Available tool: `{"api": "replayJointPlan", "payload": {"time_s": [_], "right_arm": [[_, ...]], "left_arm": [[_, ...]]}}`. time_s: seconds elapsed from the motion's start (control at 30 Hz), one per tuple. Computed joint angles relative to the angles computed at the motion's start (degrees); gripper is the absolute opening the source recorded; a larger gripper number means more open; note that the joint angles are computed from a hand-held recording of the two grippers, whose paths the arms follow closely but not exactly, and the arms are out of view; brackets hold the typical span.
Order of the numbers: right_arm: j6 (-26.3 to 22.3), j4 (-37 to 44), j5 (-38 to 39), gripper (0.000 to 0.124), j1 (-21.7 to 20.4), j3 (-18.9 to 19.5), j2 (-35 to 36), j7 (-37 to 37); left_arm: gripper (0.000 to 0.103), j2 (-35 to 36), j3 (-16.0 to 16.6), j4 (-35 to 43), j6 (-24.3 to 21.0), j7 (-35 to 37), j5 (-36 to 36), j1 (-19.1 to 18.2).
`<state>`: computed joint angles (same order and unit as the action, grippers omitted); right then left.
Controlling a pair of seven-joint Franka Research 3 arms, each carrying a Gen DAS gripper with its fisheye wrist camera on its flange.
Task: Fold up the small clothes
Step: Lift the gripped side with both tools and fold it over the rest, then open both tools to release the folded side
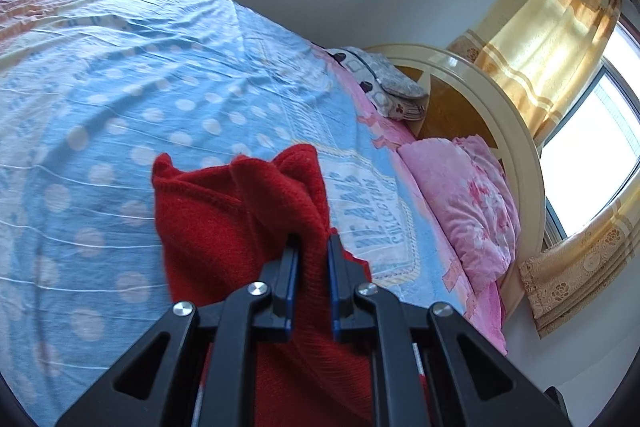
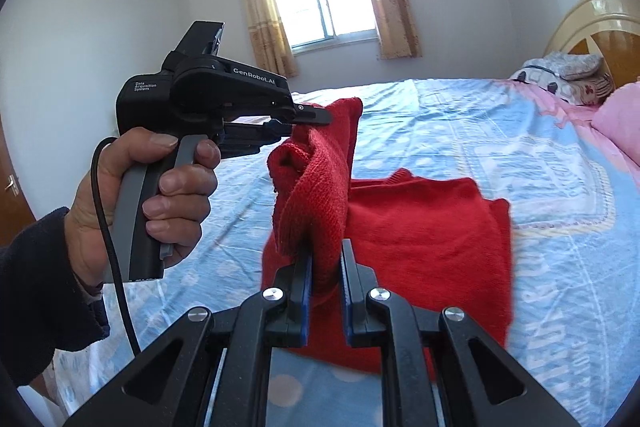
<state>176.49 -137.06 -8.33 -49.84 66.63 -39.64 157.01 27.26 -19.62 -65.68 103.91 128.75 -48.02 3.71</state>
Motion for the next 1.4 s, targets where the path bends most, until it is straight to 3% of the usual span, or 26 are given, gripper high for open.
{"api": "replayJointPlan", "payload": {"time_s": [0.5, 0.67, 0.97, 1.1, 1.23, 1.33, 1.4], "right_arm": [[-0.3, -9.9, -0.1, 0.011, 13.0, -12.0, 1.2, 3.6], [4.1, -13.3, 2.3, 0.011, 17.2, -15.8, 4.3, 5.5], [13.4, -17.8, 11.6, 0.011, 21.5, -17.9, 9.2, 5.0], [14.3, -19.2, 15.2, 0.010, 23.5, -18.9, 9.6, 3.6], [13.5, -20.8, 18.5, 0.010, 24.4, -19.3, 8.5, 1.7], [14.2, -22.4, 21.3, 0.010, 25.2, -20.0, 7.3, 0.6], [13.5, -22.8, 23.2, 0.012, 24.0, -18.3, 4.8, 0.5]], "left_arm": [[0.013, -5.2, 0.2, -8.7, 2.9, 2.9, 2.9, -5.1], [0.013, -7.2, 0.7, -11.9, 5.2, 4.2, 5.1, -7.1], [0.012, -11.6, 1.3, -18.9, 10.8, 8.4, 8.5, -10.6], [0.013, -14.6, 1.6, -23.4, 15.6, 11.1, 10.8, -12.5], [0.022, -20.0, 2.4, -29.3, 19.9, 18.5, 7.8, -12.3], [0.049, -25.3, 4.5, -34.7, 23.3, 27.6, 1.2, -11.7], [0.071, -27.6, 6.2, -37.8, 26.5, 31.7, -2.2, -12.1]]}}
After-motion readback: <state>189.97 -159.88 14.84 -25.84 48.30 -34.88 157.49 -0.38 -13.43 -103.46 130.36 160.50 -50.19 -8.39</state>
